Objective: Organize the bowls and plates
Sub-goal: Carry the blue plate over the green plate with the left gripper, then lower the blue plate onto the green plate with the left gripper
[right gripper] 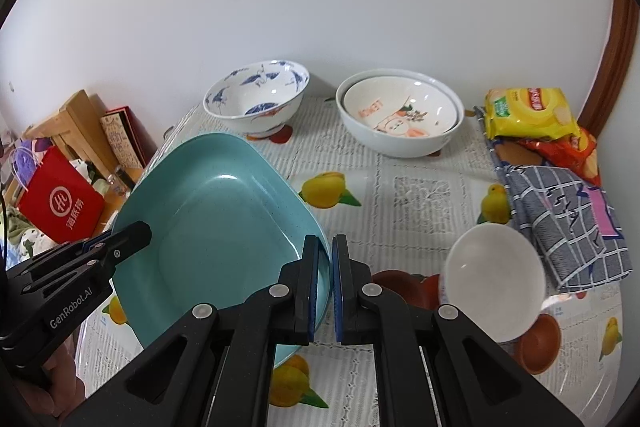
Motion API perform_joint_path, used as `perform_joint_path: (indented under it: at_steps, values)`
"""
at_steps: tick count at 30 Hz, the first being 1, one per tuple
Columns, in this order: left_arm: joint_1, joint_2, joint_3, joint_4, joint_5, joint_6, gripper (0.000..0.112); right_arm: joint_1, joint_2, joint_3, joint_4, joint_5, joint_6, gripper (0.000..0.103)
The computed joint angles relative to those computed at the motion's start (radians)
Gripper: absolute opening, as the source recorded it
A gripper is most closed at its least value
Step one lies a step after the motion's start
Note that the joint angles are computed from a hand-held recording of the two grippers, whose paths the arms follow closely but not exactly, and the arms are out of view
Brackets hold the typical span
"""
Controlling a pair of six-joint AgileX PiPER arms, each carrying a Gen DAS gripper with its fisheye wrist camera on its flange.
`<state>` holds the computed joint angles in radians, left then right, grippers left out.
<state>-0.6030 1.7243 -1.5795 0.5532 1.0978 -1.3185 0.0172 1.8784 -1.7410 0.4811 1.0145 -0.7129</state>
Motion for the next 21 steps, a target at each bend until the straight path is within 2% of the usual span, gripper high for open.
perform_joint_path:
  at_steps: [10,21]
  values:
    - [0.049,-0.024,0.127,-0.045,-0.075,-0.021,0.010,0.058,0.043,0.037,-0.036,-0.034,0.021,0.007]
    - [0.107,0.003,0.163,-0.087,-0.142,0.000,0.010,0.109,0.108,0.004,-0.094,-0.069,0.052,0.007]
